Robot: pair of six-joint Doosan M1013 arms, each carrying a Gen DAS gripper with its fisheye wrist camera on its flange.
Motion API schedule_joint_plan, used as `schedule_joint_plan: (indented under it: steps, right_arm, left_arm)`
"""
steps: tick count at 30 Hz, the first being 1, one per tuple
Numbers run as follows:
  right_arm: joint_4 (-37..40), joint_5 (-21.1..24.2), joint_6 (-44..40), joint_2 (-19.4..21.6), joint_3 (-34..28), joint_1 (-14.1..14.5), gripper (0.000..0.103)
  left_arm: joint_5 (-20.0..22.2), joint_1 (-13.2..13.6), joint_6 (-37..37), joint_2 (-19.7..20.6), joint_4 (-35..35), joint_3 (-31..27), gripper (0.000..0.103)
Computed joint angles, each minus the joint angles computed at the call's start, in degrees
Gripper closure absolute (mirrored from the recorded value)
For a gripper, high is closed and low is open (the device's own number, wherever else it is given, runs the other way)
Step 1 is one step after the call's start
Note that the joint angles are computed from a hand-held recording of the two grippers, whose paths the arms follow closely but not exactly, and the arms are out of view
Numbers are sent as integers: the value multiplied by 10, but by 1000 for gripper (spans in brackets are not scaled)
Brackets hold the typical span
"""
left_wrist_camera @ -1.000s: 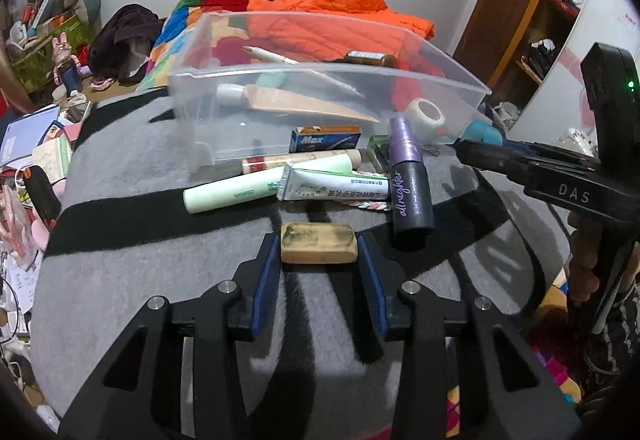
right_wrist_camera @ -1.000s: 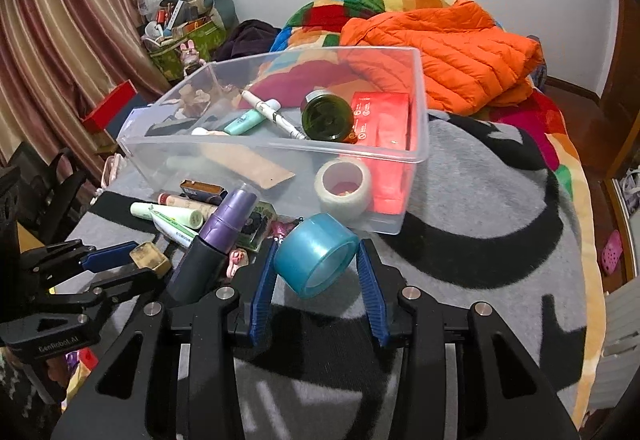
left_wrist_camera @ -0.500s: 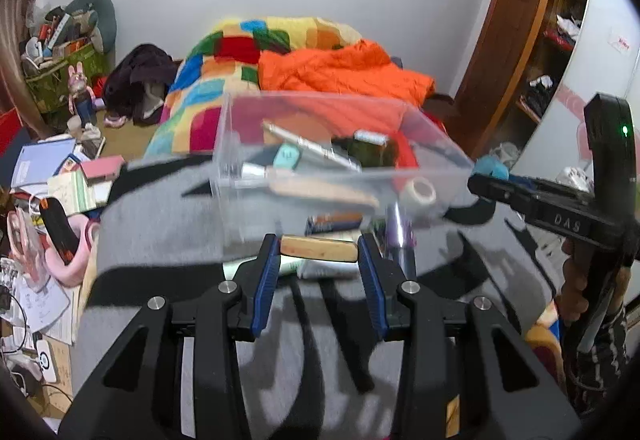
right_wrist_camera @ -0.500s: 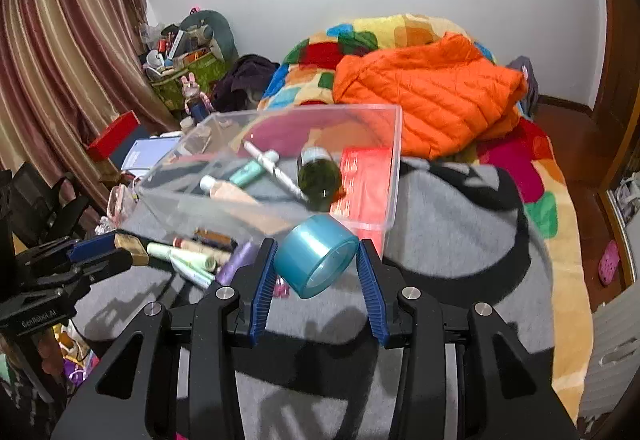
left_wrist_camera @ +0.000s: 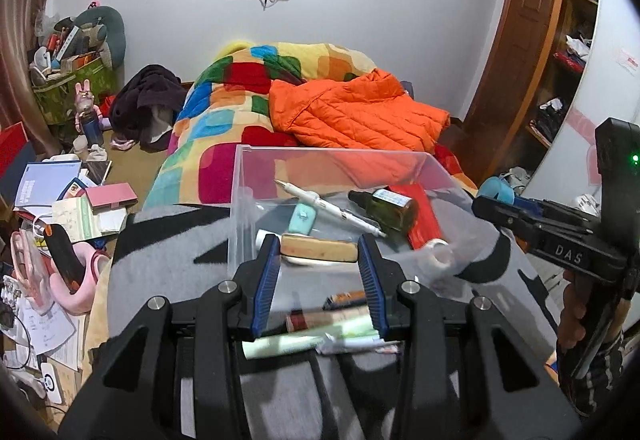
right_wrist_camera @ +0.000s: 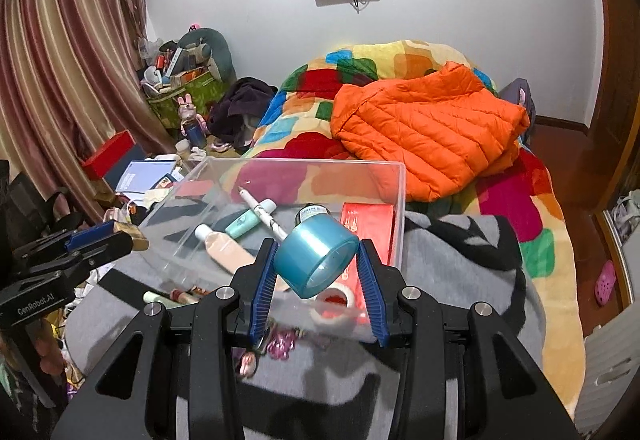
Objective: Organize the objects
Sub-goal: 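Drop the blue tape roll into the box with right tool while left tool drops the beige compact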
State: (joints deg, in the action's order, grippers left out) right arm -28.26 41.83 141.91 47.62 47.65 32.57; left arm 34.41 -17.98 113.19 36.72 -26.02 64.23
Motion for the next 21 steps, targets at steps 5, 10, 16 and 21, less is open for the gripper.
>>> schedule_joint_plan:
  steps: [5, 10, 16, 21]
  right_arm:
    - [29, 50, -36, 35, -58, -4, 66]
    - [52, 87, -58, 62, -102, -8, 66]
    - [69, 118, -80, 82, -137, -9, 66]
    - [67, 116, -80, 76, -128, -6, 57]
  left_arm:
    - [35, 0, -36, 29, 32, -43, 64]
    - [67, -1, -53, 52, 49, -76, 64]
    - [83, -2, -56, 59, 53, -83, 63]
    - [72, -3, -46, 47, 49, -69, 63]
